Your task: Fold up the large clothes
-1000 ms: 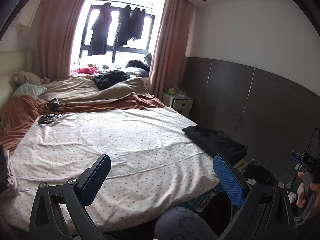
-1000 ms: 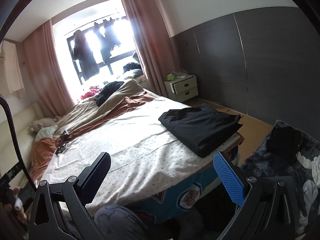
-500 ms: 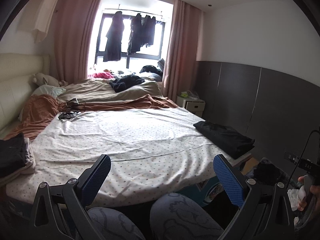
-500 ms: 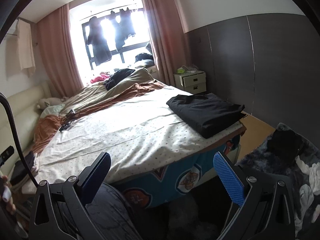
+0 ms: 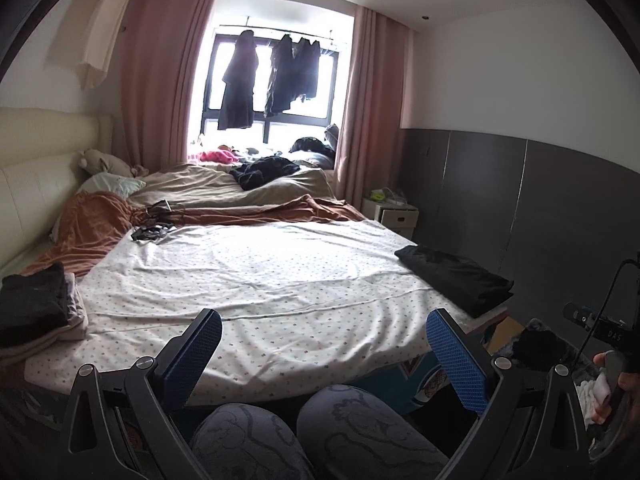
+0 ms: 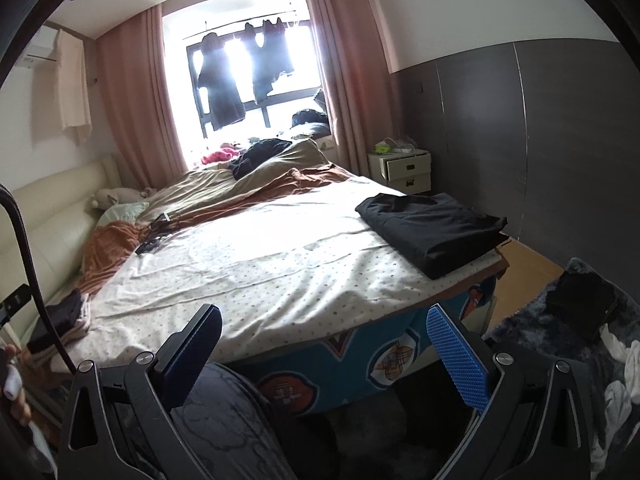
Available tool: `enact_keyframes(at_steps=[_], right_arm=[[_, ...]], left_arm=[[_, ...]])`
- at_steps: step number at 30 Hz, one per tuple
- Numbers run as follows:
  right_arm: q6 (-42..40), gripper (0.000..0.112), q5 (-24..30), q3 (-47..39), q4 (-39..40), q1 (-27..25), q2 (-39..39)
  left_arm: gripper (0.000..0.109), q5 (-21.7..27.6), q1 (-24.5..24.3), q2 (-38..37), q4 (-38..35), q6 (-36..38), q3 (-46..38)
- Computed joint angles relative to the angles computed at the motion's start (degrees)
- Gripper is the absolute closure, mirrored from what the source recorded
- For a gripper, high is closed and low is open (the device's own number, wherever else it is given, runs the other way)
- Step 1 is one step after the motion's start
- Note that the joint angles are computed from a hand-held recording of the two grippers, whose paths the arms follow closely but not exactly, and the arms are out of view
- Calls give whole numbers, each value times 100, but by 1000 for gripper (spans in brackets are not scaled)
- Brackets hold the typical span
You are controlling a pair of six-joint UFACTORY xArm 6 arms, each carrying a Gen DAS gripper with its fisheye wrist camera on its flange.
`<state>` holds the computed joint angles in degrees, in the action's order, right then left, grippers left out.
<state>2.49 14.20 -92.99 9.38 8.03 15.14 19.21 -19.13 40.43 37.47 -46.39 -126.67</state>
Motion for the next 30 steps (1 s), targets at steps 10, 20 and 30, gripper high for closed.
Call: enact_keyframes(at_steps=[10,20,30], right_arm=[[131,9,101,-231,-59,14,196],[194,9,137,-282,-123,31,242],[238,9,176,-382,-164,73,311]], left_arm=[[6,-44,41,85,-201,62,-21],[6,3,62,33,34,-259,41],[6,-17,72,-79,123,-439,181]])
